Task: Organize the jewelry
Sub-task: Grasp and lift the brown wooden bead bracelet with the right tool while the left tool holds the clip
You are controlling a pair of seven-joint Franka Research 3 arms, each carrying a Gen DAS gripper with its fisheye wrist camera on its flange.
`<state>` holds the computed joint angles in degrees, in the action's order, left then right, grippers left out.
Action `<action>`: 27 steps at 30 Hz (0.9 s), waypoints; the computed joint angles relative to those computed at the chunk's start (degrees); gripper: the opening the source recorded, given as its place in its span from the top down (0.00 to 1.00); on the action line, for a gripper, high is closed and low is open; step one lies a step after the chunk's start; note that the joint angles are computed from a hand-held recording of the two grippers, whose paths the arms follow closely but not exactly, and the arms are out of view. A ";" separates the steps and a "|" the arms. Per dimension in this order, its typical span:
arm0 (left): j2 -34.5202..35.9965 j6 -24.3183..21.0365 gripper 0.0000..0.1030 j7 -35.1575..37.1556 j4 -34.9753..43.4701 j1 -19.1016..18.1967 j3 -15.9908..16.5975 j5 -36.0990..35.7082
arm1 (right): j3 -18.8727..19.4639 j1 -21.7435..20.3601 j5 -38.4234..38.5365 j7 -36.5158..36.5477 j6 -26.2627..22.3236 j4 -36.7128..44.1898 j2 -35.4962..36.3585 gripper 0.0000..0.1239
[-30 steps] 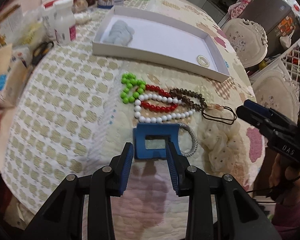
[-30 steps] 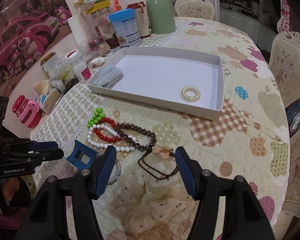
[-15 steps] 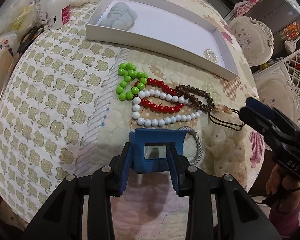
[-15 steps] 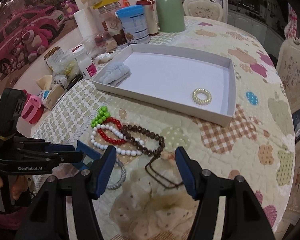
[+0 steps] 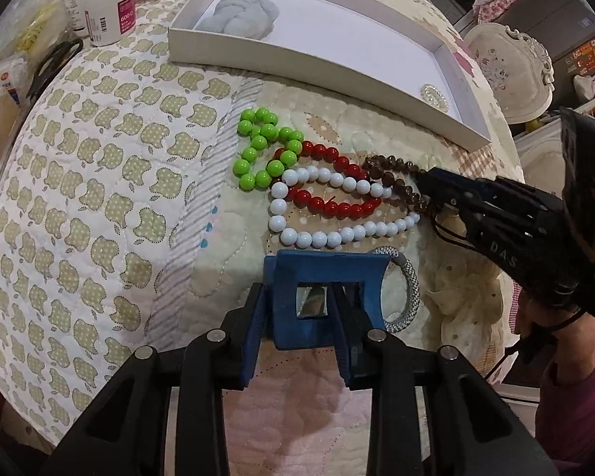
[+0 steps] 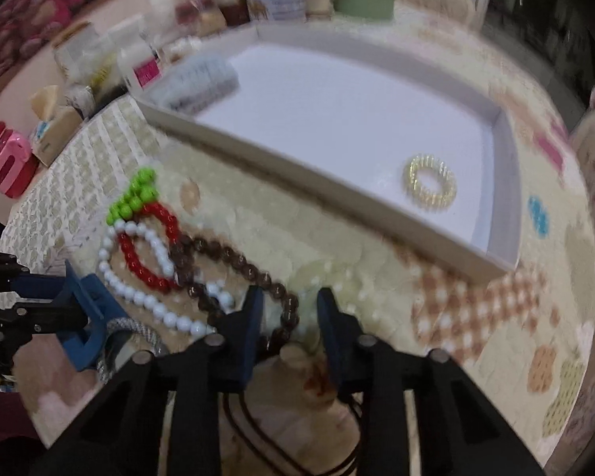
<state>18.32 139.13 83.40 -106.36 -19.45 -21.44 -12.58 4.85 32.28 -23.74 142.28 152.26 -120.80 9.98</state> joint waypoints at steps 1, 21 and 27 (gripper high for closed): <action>-0.06 0.25 0.74 -0.02 -0.08 -0.03 0.01 0.08 | -0.14 -0.02 -0.18 0.49 0.66 -0.35 -0.24 0.92; -6.96 5.04 0.84 3.55 -1.86 1.08 1.03 -2.85 | 5.07 -7.95 -13.27 12.64 7.11 -5.29 -14.55 0.92; -4.82 1.02 0.85 -1.14 -0.32 -0.91 2.50 5.37 | 7.05 -9.98 -12.49 12.77 8.02 -6.54 -15.55 0.92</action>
